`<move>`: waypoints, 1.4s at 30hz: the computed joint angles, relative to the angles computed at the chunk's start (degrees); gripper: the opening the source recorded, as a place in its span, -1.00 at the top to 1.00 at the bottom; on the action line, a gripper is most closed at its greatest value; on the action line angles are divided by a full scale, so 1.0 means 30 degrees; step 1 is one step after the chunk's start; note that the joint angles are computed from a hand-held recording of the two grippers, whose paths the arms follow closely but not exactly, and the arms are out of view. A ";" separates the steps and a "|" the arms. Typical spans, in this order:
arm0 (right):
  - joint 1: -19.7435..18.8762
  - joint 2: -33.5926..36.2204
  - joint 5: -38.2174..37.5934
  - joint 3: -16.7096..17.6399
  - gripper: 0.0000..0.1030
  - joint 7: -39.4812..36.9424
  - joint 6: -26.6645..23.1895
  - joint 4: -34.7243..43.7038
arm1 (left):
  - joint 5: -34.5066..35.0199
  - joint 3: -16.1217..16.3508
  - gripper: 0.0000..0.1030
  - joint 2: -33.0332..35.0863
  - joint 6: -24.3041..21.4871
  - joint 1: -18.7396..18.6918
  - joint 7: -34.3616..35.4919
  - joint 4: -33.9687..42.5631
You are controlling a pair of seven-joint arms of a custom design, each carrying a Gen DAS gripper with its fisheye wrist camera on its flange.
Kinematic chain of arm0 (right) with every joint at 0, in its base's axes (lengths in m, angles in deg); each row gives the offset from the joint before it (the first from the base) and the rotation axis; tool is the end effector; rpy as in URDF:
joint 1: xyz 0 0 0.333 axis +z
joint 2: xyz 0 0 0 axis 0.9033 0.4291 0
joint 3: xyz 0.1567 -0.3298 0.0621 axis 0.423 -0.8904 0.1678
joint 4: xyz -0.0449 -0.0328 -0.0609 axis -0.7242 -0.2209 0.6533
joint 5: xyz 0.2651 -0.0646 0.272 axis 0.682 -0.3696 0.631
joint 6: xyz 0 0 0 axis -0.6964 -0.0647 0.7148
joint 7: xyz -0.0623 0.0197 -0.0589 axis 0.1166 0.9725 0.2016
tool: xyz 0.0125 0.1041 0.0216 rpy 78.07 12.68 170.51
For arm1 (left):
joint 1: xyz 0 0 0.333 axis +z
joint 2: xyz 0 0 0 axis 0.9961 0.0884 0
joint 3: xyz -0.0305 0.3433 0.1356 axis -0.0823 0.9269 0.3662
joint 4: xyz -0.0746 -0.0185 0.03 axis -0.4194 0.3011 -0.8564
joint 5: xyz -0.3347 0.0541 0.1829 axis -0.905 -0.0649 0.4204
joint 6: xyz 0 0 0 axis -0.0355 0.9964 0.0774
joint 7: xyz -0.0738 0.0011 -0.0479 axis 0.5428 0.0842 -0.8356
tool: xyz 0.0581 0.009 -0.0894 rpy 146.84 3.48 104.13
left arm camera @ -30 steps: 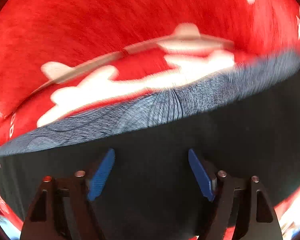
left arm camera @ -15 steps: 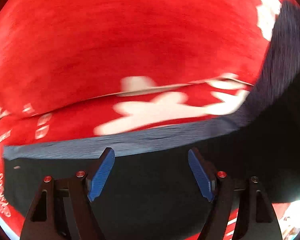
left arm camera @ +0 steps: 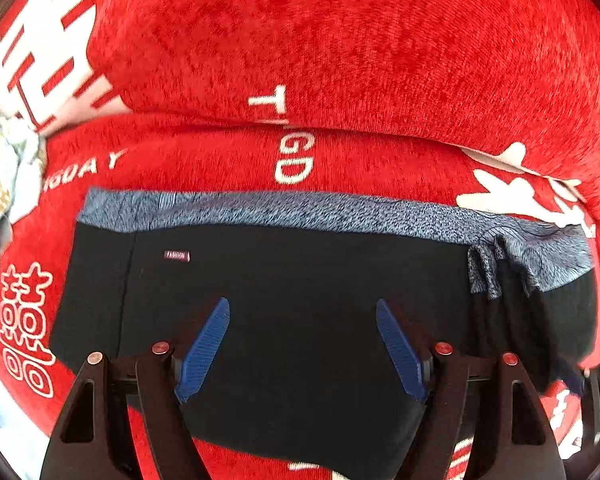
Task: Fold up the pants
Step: 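Grasp the folded trouser end with the right gripper and lift it, then lay the trouser end over the trousers with the right gripper and release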
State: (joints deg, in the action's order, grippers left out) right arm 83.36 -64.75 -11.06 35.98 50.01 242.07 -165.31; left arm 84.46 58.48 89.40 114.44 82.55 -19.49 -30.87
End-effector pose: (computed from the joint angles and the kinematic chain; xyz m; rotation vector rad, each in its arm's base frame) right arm 0.5950 0.1612 0.3825 -2.6707 1.1929 -0.6413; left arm 0.6447 -0.1172 0.3793 -2.3985 1.7669 -0.3260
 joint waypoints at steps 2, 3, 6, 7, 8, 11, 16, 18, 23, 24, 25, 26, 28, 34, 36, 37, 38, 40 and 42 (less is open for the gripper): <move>-0.0355 -0.1088 0.0864 0.1059 -0.31 -0.1901 -0.0004 -0.0802 | -0.1333 -0.0717 -0.50 -0.0238 0.0291 0.0748 0.1372 -0.0299; -0.0680 -0.1430 0.1919 0.1668 -0.31 -0.3092 -0.0284 -0.0868 | -0.1887 -0.0978 -0.50 -0.0416 0.0580 0.0979 0.2002 -0.0627; -0.2151 -0.2341 0.7970 0.3120 -0.31 -0.6624 -0.2687 -0.0259 | -0.4628 -0.2379 -0.50 -0.0882 0.0986 0.1772 0.5140 -0.1089; -0.2512 -0.2321 0.9822 0.3054 -0.31 -0.6693 -0.3797 0.0345 | -0.5554 -0.2726 -0.50 -0.0905 0.1007 0.1954 0.6194 -0.1087; -0.2910 -0.2252 1.1636 0.2872 -0.31 -0.6365 -0.4836 0.0840 | -0.6842 -0.3285 -0.50 -0.0675 0.1019 0.2298 0.7734 -0.0896; -0.4827 -0.1064 1.7574 0.1998 -0.31 -0.4015 -0.8459 0.2953 | -1.0386 -0.4928 -0.50 0.0031 0.0437 0.2931 1.1483 -0.0008; -0.6944 0.0437 2.2854 0.1676 -0.29 -0.2269 -0.9788 0.3649 | -1.3450 -0.5465 -0.50 0.1663 -0.1398 0.2402 1.3151 0.2011; -0.7230 0.0696 2.3870 0.1779 -0.13 -0.2246 -0.9665 0.3516 | -1.3965 -0.5096 -0.50 0.1647 -0.1678 0.2032 1.3159 0.2210; -0.7637 0.1816 2.5289 0.2030 0.91 -0.1628 -0.9896 0.3991 | -1.2786 -0.3829 0.34 0.2498 -0.2863 0.0453 1.1901 0.3704; -0.7733 0.1807 2.5723 0.2149 0.91 -0.1786 -0.9841 0.3952 | -1.2563 -0.3764 0.34 0.2299 -0.2706 0.0362 1.1897 0.3551; -0.7781 0.1738 2.5888 0.2241 0.91 -0.1927 -1.0002 0.4109 | -1.2521 -0.3798 0.34 0.1990 -0.2398 0.0374 1.2097 0.3228; -0.7740 0.1519 2.5892 0.2295 0.91 -0.2188 -1.0021 0.4011 | -1.2290 -0.3706 0.34 0.1615 -0.2020 0.0289 1.2181 0.2803; -0.7508 0.1156 2.5556 0.2282 0.91 -0.2370 -1.0035 0.3797 | -1.0486 -0.2827 0.25 0.1076 -0.1446 -0.0541 1.0988 0.2134; -0.6900 0.2109 2.4340 0.2292 0.89 -0.1611 -0.9817 0.3859 | -0.8913 -0.2396 -0.28 0.0746 -0.1593 -0.0416 0.8865 0.1505; -0.6824 0.2312 2.2513 0.2190 0.70 -0.1530 -1.1398 0.4993 | -0.8288 -0.2268 -0.28 0.0389 -0.1163 -0.0439 0.8686 0.1331; -0.6796 0.2345 2.1386 0.2151 0.61 -0.1651 -1.2591 0.5679 | -0.8199 -0.2318 -0.29 0.0302 -0.0997 -0.0375 0.8724 0.1397; -0.6831 0.2271 2.0869 0.2185 0.40 -0.2021 -1.3343 0.6088 | -0.8197 -0.2399 -0.29 0.0343 -0.0846 -0.0322 0.8767 0.1596; -0.7143 0.1989 2.0856 0.2383 0.08 -0.4077 -1.4122 0.6976 | -0.8286 -0.2632 -0.29 0.0529 -0.0749 -0.0226 0.8970 0.2178; -0.7013 0.1721 2.0539 0.2125 -0.50 -0.5174 -1.2880 0.7622 | -0.8159 -0.2831 -0.29 0.1158 -0.0795 -0.0392 0.9069 0.3235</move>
State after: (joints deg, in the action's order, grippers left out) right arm 62.32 -59.59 50.55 42.35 34.48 203.42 -142.44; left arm 59.99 49.99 92.88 112.06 81.38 7.72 -21.16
